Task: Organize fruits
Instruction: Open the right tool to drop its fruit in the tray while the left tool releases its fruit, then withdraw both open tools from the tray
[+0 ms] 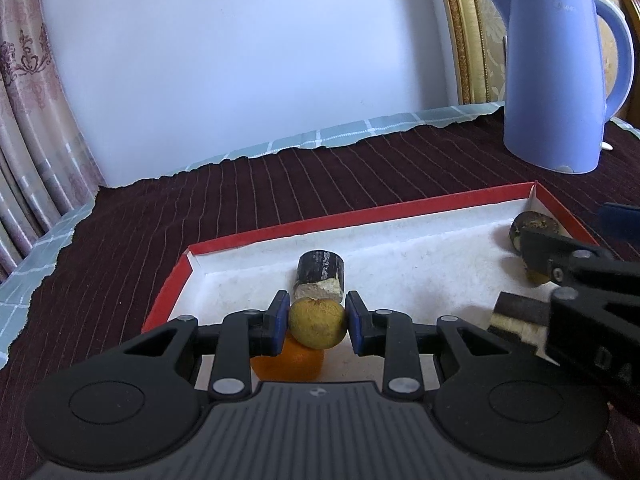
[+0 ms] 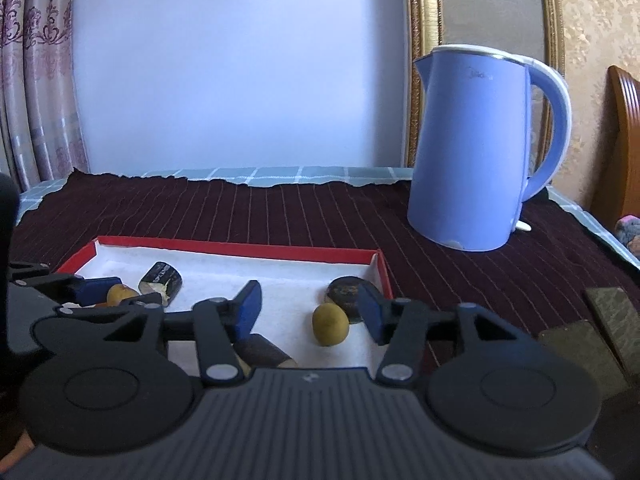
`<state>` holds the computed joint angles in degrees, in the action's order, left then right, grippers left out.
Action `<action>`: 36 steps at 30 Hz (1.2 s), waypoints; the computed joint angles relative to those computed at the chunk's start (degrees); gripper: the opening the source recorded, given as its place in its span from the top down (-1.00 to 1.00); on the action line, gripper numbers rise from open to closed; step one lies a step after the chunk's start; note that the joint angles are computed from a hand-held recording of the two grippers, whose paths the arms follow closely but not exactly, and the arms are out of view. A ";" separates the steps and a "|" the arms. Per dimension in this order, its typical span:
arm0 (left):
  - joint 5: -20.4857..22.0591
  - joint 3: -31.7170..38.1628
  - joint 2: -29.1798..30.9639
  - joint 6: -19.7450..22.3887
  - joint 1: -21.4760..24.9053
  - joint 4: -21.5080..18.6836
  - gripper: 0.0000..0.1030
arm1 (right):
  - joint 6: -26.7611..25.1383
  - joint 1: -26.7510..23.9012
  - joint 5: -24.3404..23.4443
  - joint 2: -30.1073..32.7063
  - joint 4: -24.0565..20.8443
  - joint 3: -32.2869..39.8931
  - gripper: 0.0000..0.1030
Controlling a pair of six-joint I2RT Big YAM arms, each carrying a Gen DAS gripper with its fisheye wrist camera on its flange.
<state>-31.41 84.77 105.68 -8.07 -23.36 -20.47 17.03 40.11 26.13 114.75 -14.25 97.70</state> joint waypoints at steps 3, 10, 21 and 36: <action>0.12 0.26 0.10 -0.44 0.03 -0.39 0.42 | -0.09 0.02 0.31 -0.54 0.76 -0.96 -0.13; -0.10 0.35 0.13 -0.59 -0.12 -0.65 0.42 | -0.17 0.27 2.25 -2.27 2.54 -3.84 -0.30; 0.09 0.41 -0.16 -1.09 -0.57 -1.54 0.33 | 0.76 1.01 3.39 -5.59 5.66 -9.44 -0.67; -0.31 -4.07 -3.86 -3.33 -0.87 -0.18 -0.14 | 3.66 1.73 2.91 -7.49 6.70 -12.48 -1.00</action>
<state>-31.73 80.71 101.83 -11.40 -24.22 -20.65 20.69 41.85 29.05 107.26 -7.55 85.21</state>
